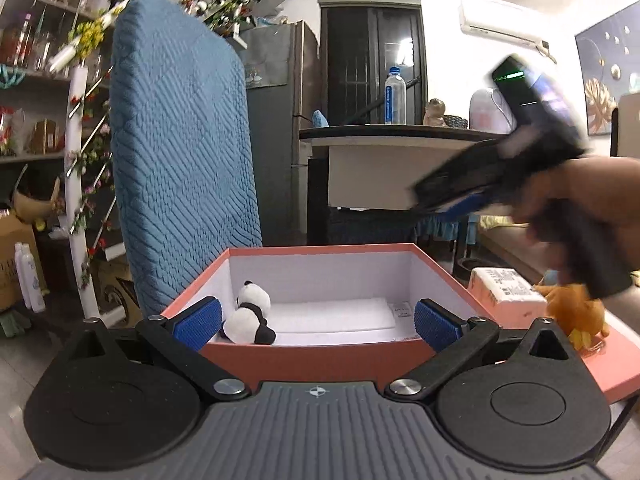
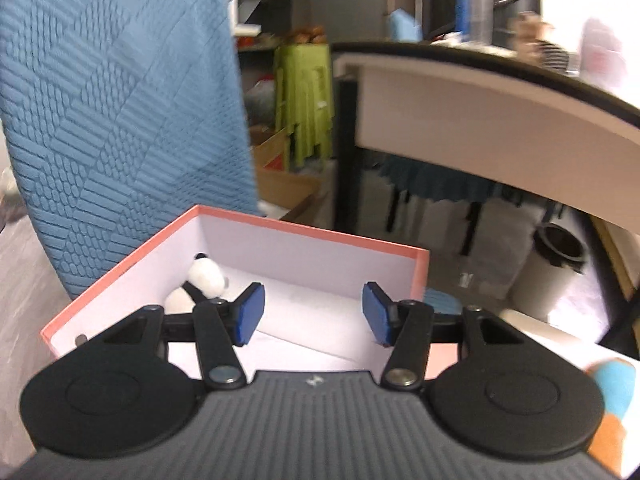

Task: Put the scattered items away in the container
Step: 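Carry the panda plush into the box and open the right gripper, then move the left gripper toward the white tissue pack on the lid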

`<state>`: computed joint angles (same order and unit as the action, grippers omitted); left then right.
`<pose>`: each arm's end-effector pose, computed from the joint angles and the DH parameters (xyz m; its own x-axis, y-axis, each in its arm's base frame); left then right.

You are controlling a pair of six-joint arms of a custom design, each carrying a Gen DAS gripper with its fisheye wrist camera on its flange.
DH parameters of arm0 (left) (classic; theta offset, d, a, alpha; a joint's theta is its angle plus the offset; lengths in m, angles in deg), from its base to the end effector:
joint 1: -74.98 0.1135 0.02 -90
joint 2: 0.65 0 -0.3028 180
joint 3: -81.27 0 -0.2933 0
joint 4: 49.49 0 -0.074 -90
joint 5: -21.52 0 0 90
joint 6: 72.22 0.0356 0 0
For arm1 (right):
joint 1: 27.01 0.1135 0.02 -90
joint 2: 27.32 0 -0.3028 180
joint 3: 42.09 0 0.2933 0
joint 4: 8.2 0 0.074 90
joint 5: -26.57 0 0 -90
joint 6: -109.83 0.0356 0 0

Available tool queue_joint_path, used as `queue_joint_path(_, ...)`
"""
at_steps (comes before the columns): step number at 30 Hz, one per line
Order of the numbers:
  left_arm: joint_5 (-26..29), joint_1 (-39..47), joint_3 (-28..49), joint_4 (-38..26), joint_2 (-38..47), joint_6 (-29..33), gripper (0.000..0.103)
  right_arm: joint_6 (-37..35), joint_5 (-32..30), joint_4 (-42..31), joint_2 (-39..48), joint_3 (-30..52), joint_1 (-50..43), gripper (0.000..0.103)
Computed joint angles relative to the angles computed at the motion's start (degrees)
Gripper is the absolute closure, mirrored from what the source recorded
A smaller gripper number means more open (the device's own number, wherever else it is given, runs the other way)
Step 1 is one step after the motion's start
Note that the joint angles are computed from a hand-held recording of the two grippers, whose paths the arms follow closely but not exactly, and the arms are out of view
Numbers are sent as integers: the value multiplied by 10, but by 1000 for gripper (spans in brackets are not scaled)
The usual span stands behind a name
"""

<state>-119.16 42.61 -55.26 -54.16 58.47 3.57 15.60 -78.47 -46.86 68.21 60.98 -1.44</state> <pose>0.2154 -0.1039 0.2607 -0.2172 -0.0465 -0.9750 -0.3371 0.9410 0.0302 0.3864 0.1951 0.3974 -0.4194 -0.2796 -0.8636 -0.6499 0.7567 0.0706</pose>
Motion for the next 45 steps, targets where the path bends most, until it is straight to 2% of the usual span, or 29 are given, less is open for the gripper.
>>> queue_joint_path(5, 2, -11, 11, 5, 24, 4, 0, 21, -28, 81, -115, -164, -63, 43)
queue_joint_path(10, 19, -17, 28, 4, 49, -3, 0, 42, -60, 157, -198, -292, -116, 38)
queue_joint_path(17, 43, -21, 48, 8, 81, -15, 0, 67, -108, 222, -292, -426, -186, 33)
queue_joint_path(19, 55, -17, 51, 10, 88, -17, 0, 75, -120, 236, -322, -464, -203, 28)
queue_joint_path(23, 71, -14, 54, 22, 99, -12, 0, 107, -112, 265, -378, -536, -228, 24)
queue_joint_path(24, 72, -14, 54, 27, 103, -10, 0, 110, -111, 268, -388, -548, -231, 24)
queue_joint_path(25, 71, -14, 56, 32, 109, -8, 0, 112, -107, 274, -399, -558, -232, 20)
queue_joint_path(26, 68, -14, 59, 35, 117, -6, 0, 109, -99, 284, -410, -568, -229, 15)
queue_joint_path(27, 66, -15, 63, 35, 124, -6, 0, 101, -85, 293, -421, -576, -223, 5)
queue_joint_path(29, 66, -14, 70, 32, 135, -8, 0, 77, -57, 307, -434, -586, -209, 4)
queue_joint_path(33, 64, -19, 77, 24, 143, -18, 0, 80, -83, 294, -417, -577, -220, 4)
queue_joint_path(34, 60, -21, 79, 21, 145, -20, 0, 79, -80, 292, -415, -576, -221, 0)
queue_joint_path(38, 55, -27, 80, 18, 146, -21, 0, 73, -29, 295, -418, -578, -207, 0)
queue_joint_path(45, 53, -30, 81, 13, 146, -27, 0, 78, -25, 291, -432, -586, -220, 0)
